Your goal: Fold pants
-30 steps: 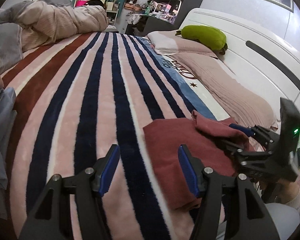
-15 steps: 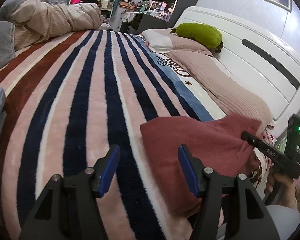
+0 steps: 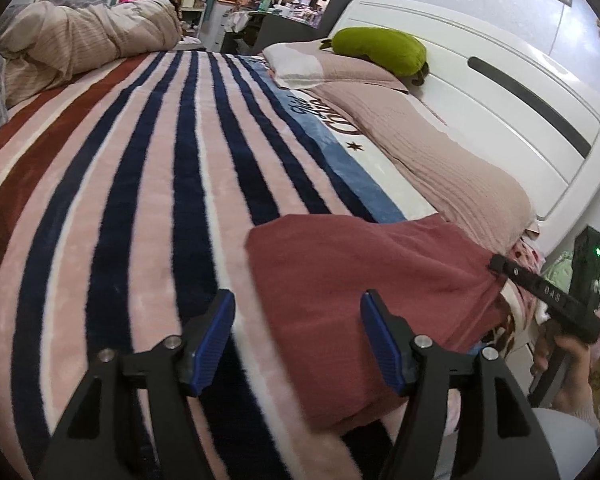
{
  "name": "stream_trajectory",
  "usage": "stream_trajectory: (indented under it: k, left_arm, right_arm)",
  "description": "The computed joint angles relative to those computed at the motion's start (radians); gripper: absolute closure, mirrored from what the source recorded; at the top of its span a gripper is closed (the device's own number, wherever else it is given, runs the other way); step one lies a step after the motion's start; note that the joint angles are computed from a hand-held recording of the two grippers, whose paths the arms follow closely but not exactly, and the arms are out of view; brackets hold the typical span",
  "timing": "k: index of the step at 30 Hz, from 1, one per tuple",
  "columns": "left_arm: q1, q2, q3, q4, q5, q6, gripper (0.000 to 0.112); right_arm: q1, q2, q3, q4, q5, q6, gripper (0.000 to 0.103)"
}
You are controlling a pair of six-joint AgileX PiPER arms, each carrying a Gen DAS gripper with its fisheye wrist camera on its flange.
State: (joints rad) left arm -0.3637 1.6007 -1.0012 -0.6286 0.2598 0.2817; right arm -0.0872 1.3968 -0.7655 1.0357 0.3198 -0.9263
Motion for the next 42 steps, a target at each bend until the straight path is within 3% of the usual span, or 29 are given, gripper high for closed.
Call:
stream_trajectory:
  k: [4,6,7,8,9,14,17,19,21,23,26,29,32,34,38,42]
  left_arm:
    - [-0.007,0.026,-0.026,-0.025,0.043,0.063,0.047]
    - [-0.013,0.034,-0.025,-0.013,0.065,0.070,0.047]
    - [-0.016,0.034,-0.020,-0.018,0.072,0.083,0.047]
    - [-0.017,0.034,-0.013,-0.030,0.077,0.105,0.047]
    - [-0.019,0.035,-0.006,-0.024,0.083,0.110,0.046]
    - [-0.022,0.027,0.029,-0.013,0.091,0.128,0.044]
    - [-0.024,0.015,0.038,0.023,0.098,0.105,0.042]
    - [-0.023,0.006,0.036,0.044,0.111,0.086,0.041]
    - [-0.001,-0.006,0.036,-0.026,0.123,0.135,0.041]
    - [0.028,-0.019,0.036,-0.123,0.124,0.194,0.041]
    - [0.058,-0.008,0.006,-0.196,0.130,0.209,0.041]
    - [0.084,0.044,-0.034,-0.329,0.166,0.281,0.041]
    - [0.082,0.104,-0.072,-0.344,0.191,0.264,0.041]
    - [0.080,0.137,-0.089,-0.361,0.211,0.266,0.042]
    - [0.065,0.169,-0.113,-0.377,0.219,0.275,0.045]
    - [0.054,0.198,-0.150,-0.363,0.228,0.243,0.064]
  right_arm:
    - [-0.034,0.055,-0.082,-0.037,0.092,0.013,0.056]
    - [-0.009,0.055,-0.078,-0.121,0.062,0.067,0.058]
    - [0.004,0.051,-0.066,-0.149,0.043,0.087,0.067]
    - [0.010,0.045,-0.048,-0.158,0.029,0.088,0.084]
    - [0.011,0.040,-0.034,-0.176,0.022,0.096,0.088]
    - [-0.038,-0.014,0.056,-0.069,0.028,-0.024,0.095]
    - [-0.033,-0.038,0.077,-0.164,0.007,0.067,0.095]
    - [-0.054,-0.046,0.081,-0.148,0.031,0.045,0.091]
    - [-0.076,-0.059,0.075,-0.140,0.055,0.042,0.085]
    - [-0.093,-0.081,0.055,-0.106,0.091,0.002,0.069]
    - [-0.066,-0.093,-0.006,-0.143,0.122,0.005,0.055]
    - [-0.021,-0.044,-0.088,-0.260,0.145,0.096,0.056]
    - [0.001,0.050,-0.169,-0.413,0.194,0.247,0.056]
    - [-0.004,0.099,-0.186,-0.431,0.211,0.263,0.056]
    - [-0.032,0.175,-0.197,-0.355,0.231,0.176,0.047]
    - [-0.102,0.234,-0.230,-0.209,0.338,0.056,0.043]
